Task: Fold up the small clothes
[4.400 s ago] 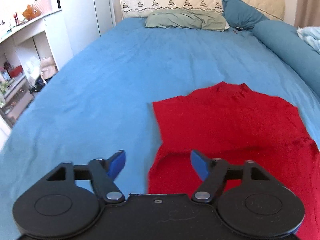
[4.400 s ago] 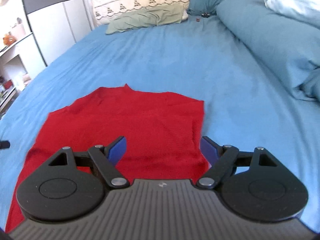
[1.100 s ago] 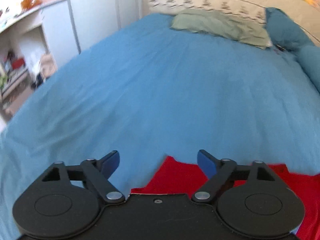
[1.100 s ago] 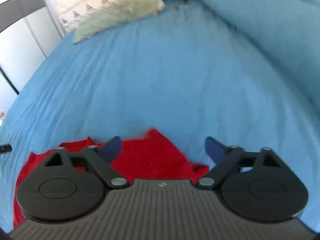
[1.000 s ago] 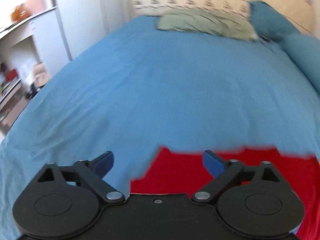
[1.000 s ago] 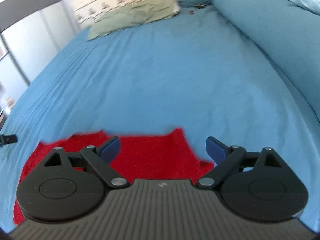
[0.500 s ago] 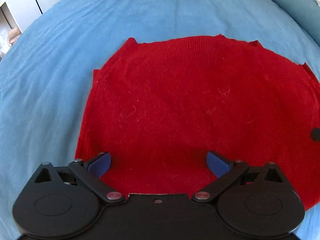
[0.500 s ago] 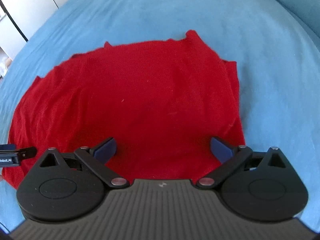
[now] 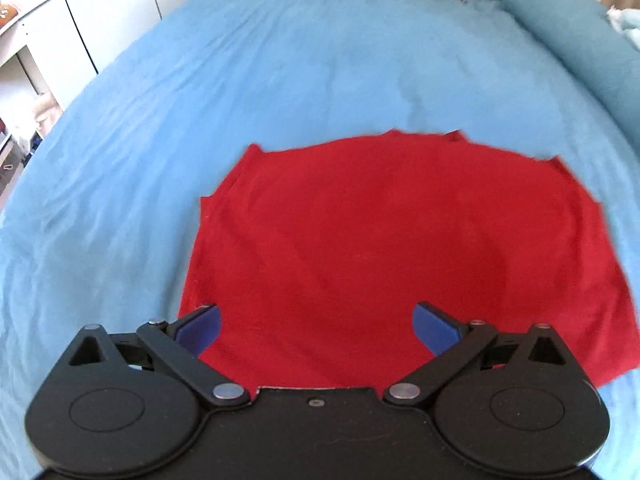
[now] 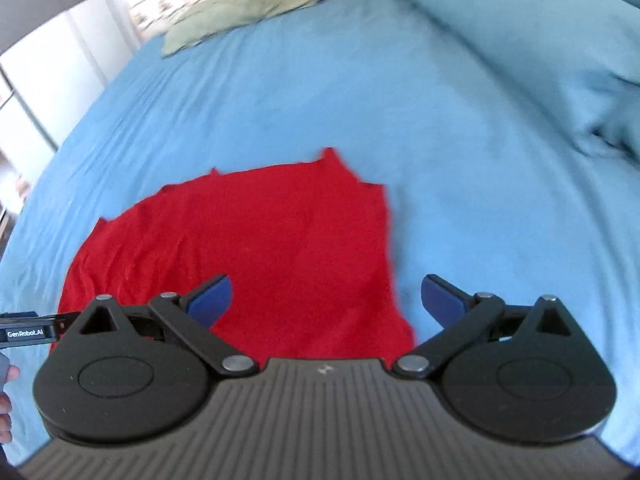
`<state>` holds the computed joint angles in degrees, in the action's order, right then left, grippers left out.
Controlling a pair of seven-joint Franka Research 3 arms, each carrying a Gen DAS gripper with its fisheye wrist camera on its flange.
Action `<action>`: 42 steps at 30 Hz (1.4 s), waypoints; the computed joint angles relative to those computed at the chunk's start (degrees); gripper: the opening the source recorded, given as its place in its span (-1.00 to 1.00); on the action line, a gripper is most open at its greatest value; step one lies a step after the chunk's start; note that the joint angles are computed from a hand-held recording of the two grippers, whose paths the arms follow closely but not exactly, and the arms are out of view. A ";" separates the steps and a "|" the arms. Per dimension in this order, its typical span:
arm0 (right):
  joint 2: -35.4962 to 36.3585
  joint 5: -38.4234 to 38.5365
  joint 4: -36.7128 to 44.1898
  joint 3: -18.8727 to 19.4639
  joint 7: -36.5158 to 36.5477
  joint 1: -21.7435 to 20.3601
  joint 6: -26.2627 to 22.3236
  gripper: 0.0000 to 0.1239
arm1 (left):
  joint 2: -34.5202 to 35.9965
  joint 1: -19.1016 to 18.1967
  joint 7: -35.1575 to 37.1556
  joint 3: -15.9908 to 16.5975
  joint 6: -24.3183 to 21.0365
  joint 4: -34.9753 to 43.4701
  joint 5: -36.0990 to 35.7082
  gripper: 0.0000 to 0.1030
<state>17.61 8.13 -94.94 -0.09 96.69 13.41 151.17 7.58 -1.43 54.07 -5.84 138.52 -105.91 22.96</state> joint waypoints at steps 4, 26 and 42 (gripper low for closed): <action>-6.68 -1.24 -9.32 -1.29 5.85 0.06 0.02 0.66 | -1.09 -1.35 -2.20 -1.15 -0.04 -1.29 -0.73 1.00; 2.49 7.30 -14.77 -1.90 12.68 2.52 20.27 -0.40 | 11.17 -4.31 -2.91 -1.50 1.82 5.25 -2.14 1.00; 10.19 9.49 14.38 13.36 -8.11 -0.21 7.19 -0.56 | -0.96 3.76 8.53 0.58 6.82 -6.49 -12.62 1.00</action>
